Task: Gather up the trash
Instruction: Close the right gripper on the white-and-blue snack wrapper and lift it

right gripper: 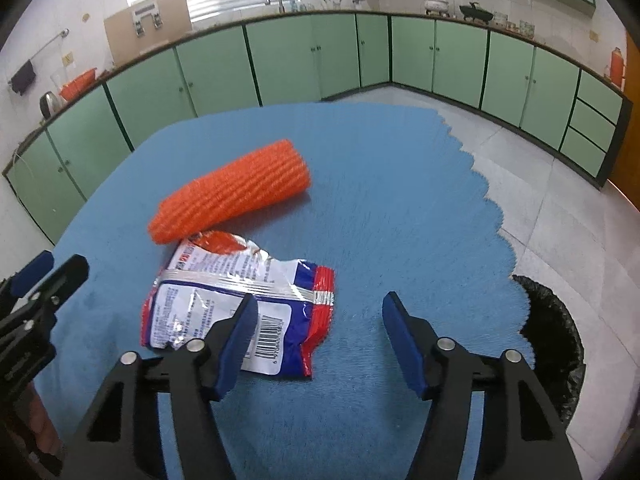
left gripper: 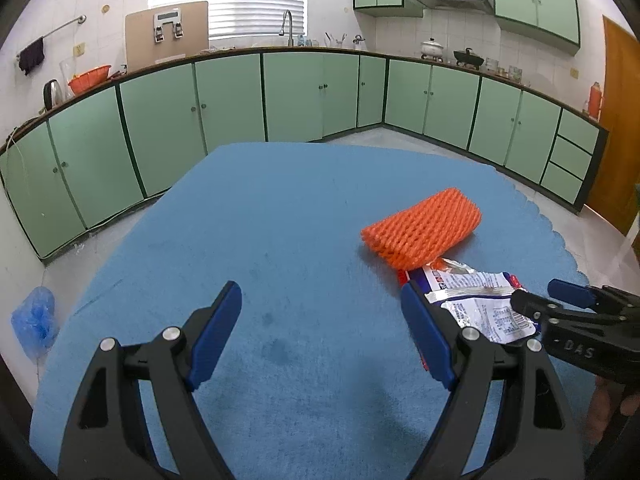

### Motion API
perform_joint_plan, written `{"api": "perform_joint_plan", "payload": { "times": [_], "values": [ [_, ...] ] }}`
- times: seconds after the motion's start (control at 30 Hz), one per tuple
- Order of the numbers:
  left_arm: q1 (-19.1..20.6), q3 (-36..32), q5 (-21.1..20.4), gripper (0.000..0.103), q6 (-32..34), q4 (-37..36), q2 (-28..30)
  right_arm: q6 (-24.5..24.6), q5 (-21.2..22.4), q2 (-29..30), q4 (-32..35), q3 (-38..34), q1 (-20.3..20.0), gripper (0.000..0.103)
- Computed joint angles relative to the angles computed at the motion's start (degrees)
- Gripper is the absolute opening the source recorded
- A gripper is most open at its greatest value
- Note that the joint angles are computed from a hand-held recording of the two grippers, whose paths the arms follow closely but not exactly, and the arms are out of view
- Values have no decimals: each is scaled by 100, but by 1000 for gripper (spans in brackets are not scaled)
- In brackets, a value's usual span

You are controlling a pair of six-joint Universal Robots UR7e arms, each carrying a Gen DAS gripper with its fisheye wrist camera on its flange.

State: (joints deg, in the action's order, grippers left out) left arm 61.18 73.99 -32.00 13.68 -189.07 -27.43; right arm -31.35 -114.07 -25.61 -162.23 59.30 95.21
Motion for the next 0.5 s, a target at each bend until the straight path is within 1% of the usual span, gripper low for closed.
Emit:
{"api": "perform_joint_plan", "payload": {
  "times": [0.07,0.13,0.17,0.2,0.23,0.27,0.33,0.37,0.4,0.43,0.5],
  "values": [
    [24,12,-42,79,-63,40,-16,59,-58,54,190,-97,3,60],
    [42,35,-81,79,-135,59,-32,-20,-115,105,168,-150,28,57],
    [52,45,-97,79,-153,62,-39,-43,-108,107,189,-151,35,49],
    [61,53,-111,79,-164,67,-48,-59,-78,101,218,-137,39,37],
    [72,52,-126,79,-186,88,-54,-64,-43,101,240,-118,53,35],
    [78,52,-133,79,-197,89,-54,-116,-94,123,163,-106,80,29],
    [85,63,-151,79,-243,108,-63,-207,-91,119,126,-74,95,22],
    [90,62,-159,79,-258,118,-68,-244,-87,100,50,-24,100,11],
    [96,62,-165,79,-281,135,-72,-267,-70,77,9,16,102,8],
    [100,61,-168,79,-306,161,-77,-256,-10,39,48,48,96,8],
    [96,51,-155,79,-320,177,-69,-235,101,-27,81,102,85,0]
  ]
}}
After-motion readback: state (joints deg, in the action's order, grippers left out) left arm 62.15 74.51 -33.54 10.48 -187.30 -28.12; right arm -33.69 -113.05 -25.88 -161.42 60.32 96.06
